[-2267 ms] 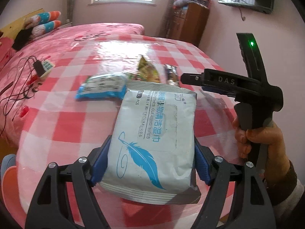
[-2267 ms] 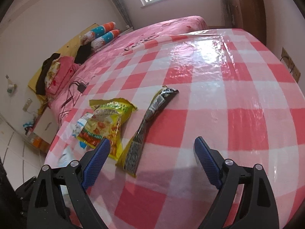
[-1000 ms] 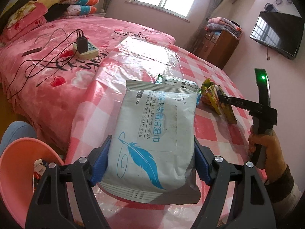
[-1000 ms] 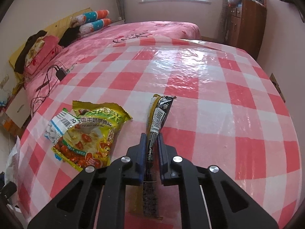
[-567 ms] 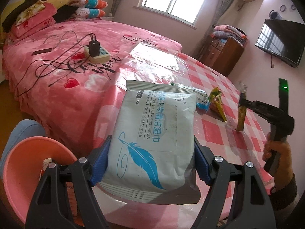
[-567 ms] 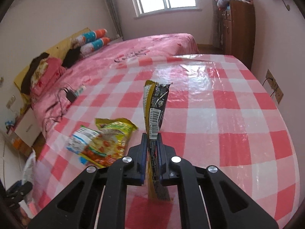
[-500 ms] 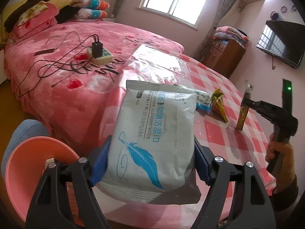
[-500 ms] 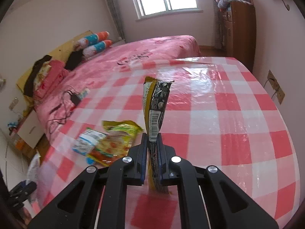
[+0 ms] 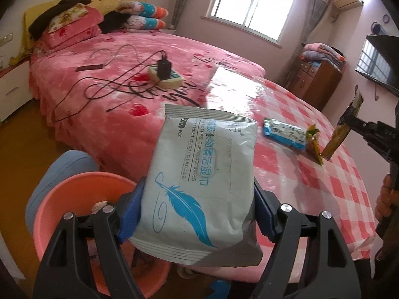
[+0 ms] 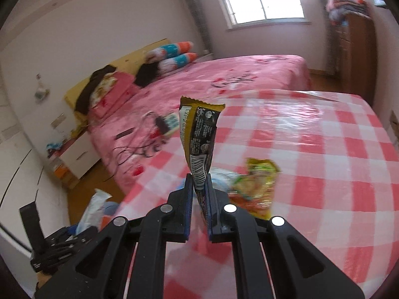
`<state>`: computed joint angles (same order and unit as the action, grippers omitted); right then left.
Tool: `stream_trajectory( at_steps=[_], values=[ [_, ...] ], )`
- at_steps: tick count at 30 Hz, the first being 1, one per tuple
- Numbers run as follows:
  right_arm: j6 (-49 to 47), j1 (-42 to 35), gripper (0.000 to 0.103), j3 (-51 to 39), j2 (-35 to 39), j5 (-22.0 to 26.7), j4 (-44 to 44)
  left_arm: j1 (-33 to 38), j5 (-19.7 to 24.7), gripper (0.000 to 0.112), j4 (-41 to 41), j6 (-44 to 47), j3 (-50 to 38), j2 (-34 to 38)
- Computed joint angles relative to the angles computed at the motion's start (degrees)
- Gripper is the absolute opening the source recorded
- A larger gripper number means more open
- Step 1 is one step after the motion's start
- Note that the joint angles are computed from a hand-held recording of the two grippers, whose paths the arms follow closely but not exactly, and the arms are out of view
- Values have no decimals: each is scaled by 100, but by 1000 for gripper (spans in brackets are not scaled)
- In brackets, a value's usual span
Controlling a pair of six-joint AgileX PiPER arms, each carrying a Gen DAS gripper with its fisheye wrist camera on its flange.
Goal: Collect trash
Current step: 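Carry both items over the pink bin and open both tools to drop them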
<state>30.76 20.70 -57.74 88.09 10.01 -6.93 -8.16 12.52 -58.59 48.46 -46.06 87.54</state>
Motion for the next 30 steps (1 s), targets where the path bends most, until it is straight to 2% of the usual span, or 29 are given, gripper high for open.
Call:
stream_trajectory(
  at_steps=[8, 15, 22, 25, 30],
  values=[
    [-2089, 837, 10, -1013, 842, 283, 2100, 591, -29, 77, -153, 309, 270, 5],
    [-3021, 1572, 10, -2296, 1984, 805, 3037, 1135, -81, 77, -329, 610, 519, 116],
    [-3424, 1956, 10, -3336, 2897, 1247, 3532, 1517, -178, 77, -452, 846, 682, 312],
    [-3233, 2110, 10, -3813, 3220, 1462, 3302, 1628, -174, 77, -439, 853, 680, 421],
    [-3315, 2220, 10, -4061, 3474, 1540, 3356, 1733, -183, 77, -773, 1204, 738, 525]
  ],
)
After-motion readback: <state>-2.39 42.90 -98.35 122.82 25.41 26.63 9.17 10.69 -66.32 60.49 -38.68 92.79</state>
